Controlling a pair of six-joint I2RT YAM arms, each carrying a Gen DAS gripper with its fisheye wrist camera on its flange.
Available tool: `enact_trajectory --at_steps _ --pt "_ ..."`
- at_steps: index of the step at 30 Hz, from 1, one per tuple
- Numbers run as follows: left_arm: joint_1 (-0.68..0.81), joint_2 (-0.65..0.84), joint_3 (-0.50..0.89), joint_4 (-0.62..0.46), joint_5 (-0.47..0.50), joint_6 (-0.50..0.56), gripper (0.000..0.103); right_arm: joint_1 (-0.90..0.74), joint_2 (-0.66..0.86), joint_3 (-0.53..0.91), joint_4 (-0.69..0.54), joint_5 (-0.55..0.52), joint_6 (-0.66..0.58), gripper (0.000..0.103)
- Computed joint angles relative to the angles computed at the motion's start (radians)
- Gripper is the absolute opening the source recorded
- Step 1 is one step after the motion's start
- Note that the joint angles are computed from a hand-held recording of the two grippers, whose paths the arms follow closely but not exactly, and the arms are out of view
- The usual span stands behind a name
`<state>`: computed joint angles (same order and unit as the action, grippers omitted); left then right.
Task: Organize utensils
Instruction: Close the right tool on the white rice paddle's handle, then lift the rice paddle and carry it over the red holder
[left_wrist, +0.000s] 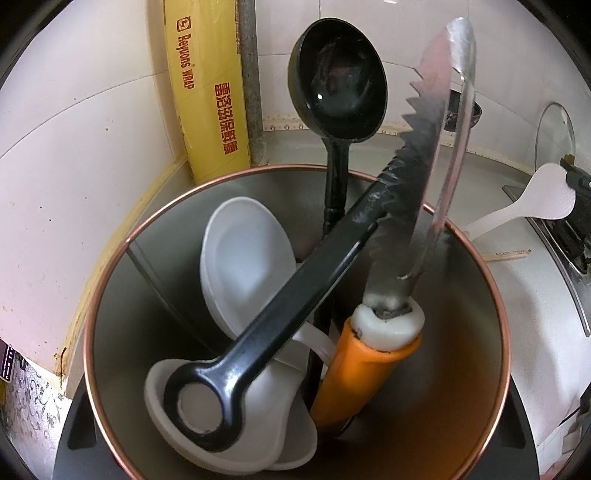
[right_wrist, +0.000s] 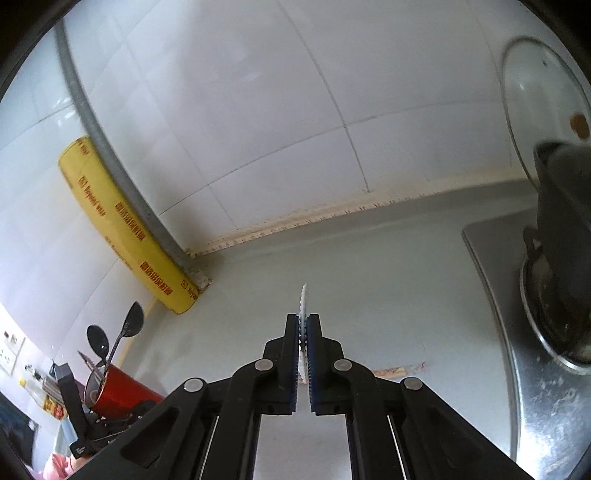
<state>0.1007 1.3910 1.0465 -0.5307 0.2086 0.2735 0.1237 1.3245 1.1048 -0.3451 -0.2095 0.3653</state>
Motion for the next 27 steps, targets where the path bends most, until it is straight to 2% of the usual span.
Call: enact_trajectory --at_steps 16,22,27 --pt "0.019 -0.037 -0.044 0.022 0.028 0.013 0.090 0.162 -0.014 0.204 -0.192 0.127 -0.148 0.005" --pt "0.015 -0.042 -0.050 0.031 0.032 0.013 0.090 0.250 0.019 0.335 -0.282 0.154 -0.213 0.004" --pt "0.013 -0.057 -0.067 0.041 0.037 0.016 0.090 0.333 0.067 0.509 -0.367 0.178 -0.290 0.004"
